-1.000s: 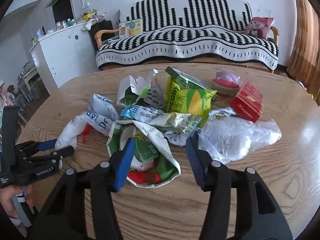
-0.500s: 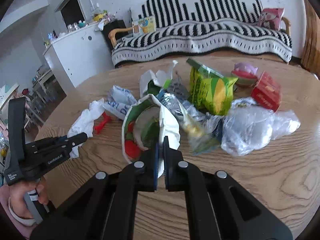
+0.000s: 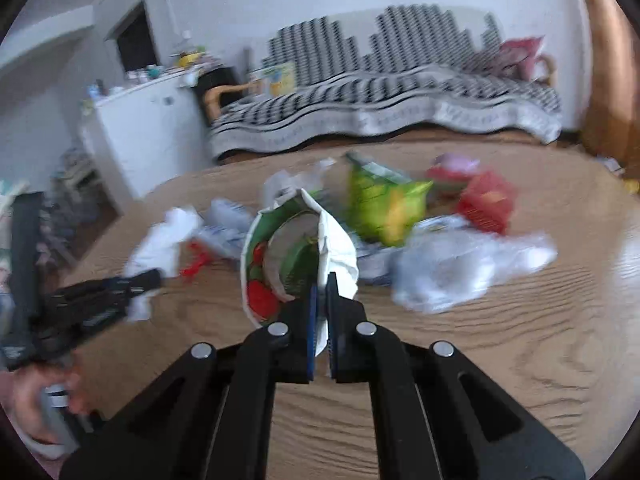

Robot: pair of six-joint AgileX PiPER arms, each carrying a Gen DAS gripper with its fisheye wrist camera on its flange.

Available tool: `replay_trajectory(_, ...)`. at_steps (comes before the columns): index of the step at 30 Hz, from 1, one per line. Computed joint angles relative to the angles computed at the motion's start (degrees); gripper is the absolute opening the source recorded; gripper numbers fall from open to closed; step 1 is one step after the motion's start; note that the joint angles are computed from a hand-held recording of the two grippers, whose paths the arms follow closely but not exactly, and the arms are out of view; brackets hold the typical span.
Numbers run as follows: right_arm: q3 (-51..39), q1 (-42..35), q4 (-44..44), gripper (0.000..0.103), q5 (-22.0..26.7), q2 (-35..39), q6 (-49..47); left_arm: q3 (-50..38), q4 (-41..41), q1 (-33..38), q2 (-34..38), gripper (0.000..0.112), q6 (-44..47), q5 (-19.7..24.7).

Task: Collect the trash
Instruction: 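Carry the tissue and paper cup over the black bin with both grippers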

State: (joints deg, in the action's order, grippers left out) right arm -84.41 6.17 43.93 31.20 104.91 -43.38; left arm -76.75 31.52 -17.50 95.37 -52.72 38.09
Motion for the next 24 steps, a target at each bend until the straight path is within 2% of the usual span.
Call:
replay_trajectory(2,2.68,-0.69,1.68,0.005,-4.64,-2.01,-0.88,0.45,-0.87,0.52,-0.75,0.019,0.77,-1.34)
replay_trajectory(4,4.03,-1.94,3.97,0.005,-6.74,-2.96,-1.75,1.94,0.29,0.00,-1.93,0.019,-0.90,-2.24)
replay_trajectory(7,3.93,-4.57,8.93,0.005,-5.57,-2.62,-4.01,3.38,3.35,-1.57,-2.98,0.019,-4.29,-2.32)
replay_trajectory(11,2.80,-6.56,9.90,0.005,-2.90,-1.79,-3.40,3.54,6.51,-3.89,-3.52,0.019,-8.01,-1.37)
replay_trajectory(15,3.93,-9.74,14.29,0.005,-0.24,-3.85,-4.29,-3.86,0.14,-6.15,-0.63,0.019,-1.41,1.12)
replay_trajectory(20,8.70,-24.34,19.36,0.005,10.92,-10.67,-11.78,-17.52,-7.45,-15.32,5.46,0.019,8.37,5.90)
replay_trajectory(24,12.21,-42.84,18.91,0.005,20.76,-14.71,-18.76,-31.01,-16.99,-24.96,13.88,0.019,17.01,9.33)
